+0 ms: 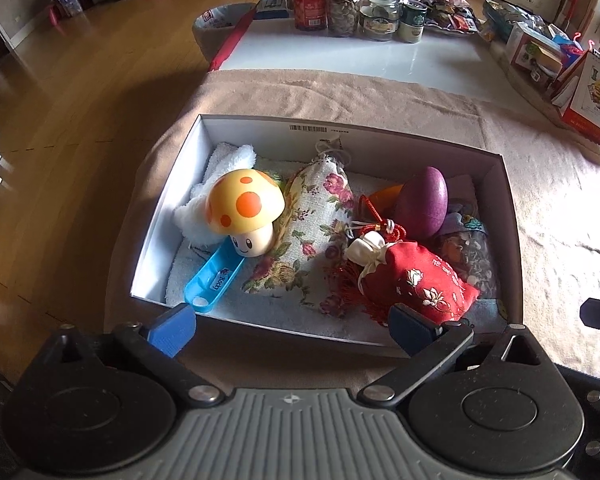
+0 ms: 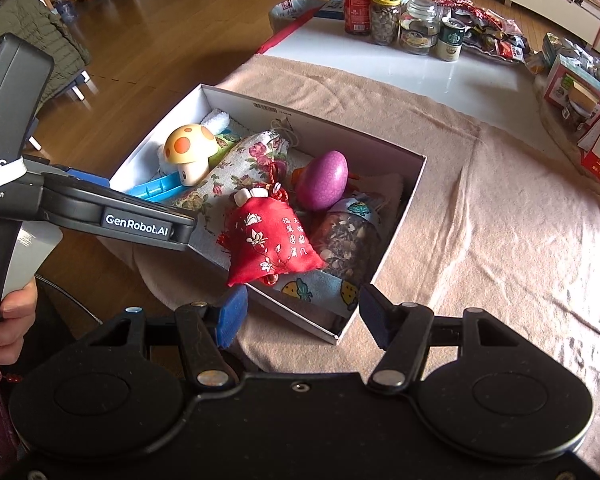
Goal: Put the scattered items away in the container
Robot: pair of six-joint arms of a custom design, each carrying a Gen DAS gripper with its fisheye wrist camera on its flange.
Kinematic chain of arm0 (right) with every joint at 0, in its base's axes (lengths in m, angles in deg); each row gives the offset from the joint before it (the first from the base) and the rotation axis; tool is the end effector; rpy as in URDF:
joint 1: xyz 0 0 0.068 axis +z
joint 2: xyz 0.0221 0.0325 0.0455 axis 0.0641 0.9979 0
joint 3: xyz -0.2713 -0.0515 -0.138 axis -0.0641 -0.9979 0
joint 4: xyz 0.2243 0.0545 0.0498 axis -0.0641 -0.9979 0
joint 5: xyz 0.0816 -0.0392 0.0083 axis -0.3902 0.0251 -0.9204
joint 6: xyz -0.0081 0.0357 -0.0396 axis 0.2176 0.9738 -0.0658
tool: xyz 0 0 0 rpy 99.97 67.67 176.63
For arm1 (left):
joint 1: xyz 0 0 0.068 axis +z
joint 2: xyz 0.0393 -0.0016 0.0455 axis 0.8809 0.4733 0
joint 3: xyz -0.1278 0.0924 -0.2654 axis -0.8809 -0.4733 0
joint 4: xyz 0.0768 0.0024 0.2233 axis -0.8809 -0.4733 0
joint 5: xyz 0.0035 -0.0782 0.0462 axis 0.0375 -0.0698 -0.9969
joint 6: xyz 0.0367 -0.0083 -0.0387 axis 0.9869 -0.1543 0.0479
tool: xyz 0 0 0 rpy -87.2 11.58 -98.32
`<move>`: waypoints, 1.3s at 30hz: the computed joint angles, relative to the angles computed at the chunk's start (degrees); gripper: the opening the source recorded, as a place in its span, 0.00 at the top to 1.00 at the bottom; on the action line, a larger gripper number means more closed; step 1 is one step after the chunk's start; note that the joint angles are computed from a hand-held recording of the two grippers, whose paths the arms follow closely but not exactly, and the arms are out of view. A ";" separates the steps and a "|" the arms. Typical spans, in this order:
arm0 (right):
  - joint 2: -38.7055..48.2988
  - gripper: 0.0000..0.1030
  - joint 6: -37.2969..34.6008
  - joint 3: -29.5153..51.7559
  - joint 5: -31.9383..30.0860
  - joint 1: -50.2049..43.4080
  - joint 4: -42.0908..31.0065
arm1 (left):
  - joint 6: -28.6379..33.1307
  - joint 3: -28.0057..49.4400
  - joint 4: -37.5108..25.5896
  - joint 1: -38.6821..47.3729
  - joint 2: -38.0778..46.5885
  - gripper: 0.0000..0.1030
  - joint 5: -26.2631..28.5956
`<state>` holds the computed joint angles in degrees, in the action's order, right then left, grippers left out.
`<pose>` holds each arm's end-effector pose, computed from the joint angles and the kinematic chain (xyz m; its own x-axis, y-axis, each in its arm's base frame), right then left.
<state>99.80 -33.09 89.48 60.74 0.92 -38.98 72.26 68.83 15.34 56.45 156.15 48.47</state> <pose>0.1882 0.0029 0.3076 -0.7596 -0.4880 -0.4300 -0.5760 0.8117 0.0964 0.3080 -0.0260 0.2887 -0.9214 0.0414 -0.3864 0.0228 0.9984 0.0525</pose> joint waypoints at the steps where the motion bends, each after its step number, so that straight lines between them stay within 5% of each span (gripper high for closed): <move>1: -0.13 0.41 -0.38 0.03 -0.61 -0.58 -0.37 | -0.13 -0.23 0.10 -0.20 -0.31 0.01 -0.05; 39: -0.15 0.41 -4.63 -0.26 -3.80 -6.51 -1.01 | 0.72 2.10 -1.67 -4.80 -0.74 0.01 -3.34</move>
